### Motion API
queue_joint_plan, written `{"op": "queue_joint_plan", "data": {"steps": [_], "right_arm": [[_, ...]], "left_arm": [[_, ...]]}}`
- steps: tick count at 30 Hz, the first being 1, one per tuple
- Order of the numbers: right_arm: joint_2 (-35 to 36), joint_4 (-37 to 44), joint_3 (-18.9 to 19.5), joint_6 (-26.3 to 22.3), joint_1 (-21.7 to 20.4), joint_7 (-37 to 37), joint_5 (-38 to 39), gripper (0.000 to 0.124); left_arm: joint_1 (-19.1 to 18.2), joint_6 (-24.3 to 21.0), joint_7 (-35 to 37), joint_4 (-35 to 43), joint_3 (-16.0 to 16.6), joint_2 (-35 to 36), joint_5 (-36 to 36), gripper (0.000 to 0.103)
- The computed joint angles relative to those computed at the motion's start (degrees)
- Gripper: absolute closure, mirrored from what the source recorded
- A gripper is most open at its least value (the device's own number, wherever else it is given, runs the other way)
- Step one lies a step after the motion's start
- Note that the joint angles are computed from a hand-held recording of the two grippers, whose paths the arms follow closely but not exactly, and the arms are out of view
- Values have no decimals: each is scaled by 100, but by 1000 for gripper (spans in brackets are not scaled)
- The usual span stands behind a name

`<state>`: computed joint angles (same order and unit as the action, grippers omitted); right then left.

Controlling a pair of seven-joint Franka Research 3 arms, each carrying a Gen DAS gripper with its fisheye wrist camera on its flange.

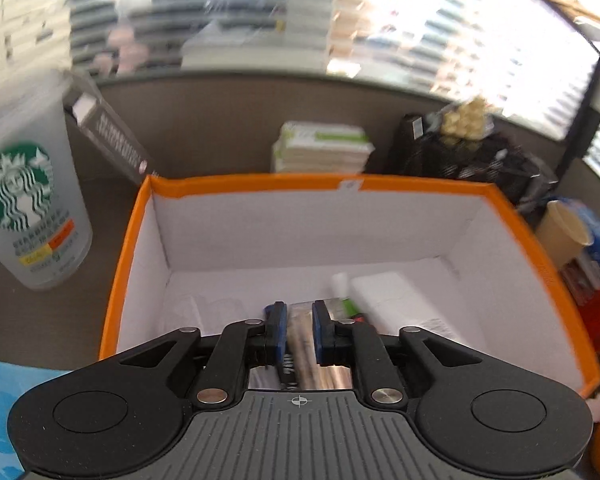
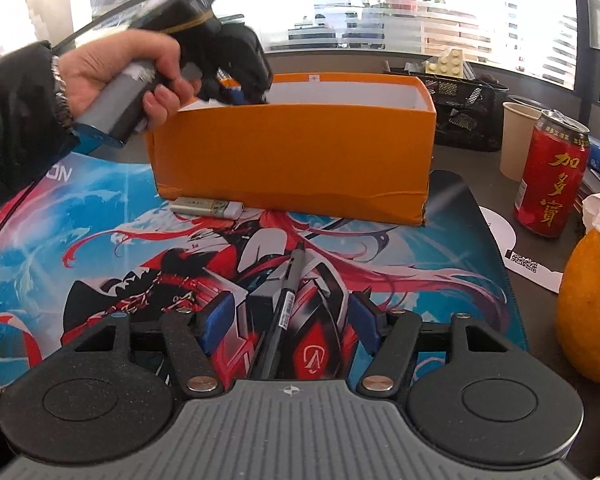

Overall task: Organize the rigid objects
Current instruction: 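Lower the thin pen into the orange box and open the left gripper, then grasp the blue-capped marker with the right gripper and lift it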

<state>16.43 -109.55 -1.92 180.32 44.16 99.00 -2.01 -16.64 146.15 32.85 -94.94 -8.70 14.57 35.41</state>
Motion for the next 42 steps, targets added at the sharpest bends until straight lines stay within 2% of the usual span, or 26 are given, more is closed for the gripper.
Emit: {"op": "queue_joint_plan", "data": {"steps": [2,4,6,7,11,15,18,20,23,28,33,42], "right_arm": [[21,34,-54,-48,59,22,-50,69],[44,67,-162,-100,162,112,-133,71],[70,103,-363,-157,339,282,-320,73],[77,119,-397,-183,367,340,-390,75],[142,213,-374,-275,362,492,-574,78],[217,328,-451,-422,451,711,-841,84],[276,395,-815,-447,751,1150,-1301,90],[297,422,-937,-451,839,1394,-1545,100],[321,462,-1091,-471,951,1716,-1915,109],[334,538,-1178,-574,1013,2155,-2494,112],[330,611,-1086,-705,925,2589,-2979,113],[291,681,-575,-922,508,2817,-3198,115]], "left_arm": [[-155,224,-482,-341,109,-299,637,73],[-231,404,-1109,-716,137,-630,1333,44],[-210,580,-1718,-1086,80,-953,2029,33],[-177,589,-1958,-1241,20,-1100,2295,31],[40,520,-2633,-1776,-252,-1575,2861,28],[277,530,-2974,-2268,-437,-1975,3011,18],[457,533,-3357,-2670,-561,-2319,3210,12],[552,464,-3552,-2928,-655,-2541,3288,10],[657,395,-3607,-3240,-747,-2802,3255,8],[786,475,-3631,-3605,-813,-3045,2946,6],[889,487,-3614,-3813,-914,-3126,2827,6],[940,475,-3585,-3979,-975,-3202,2751,6]]}}
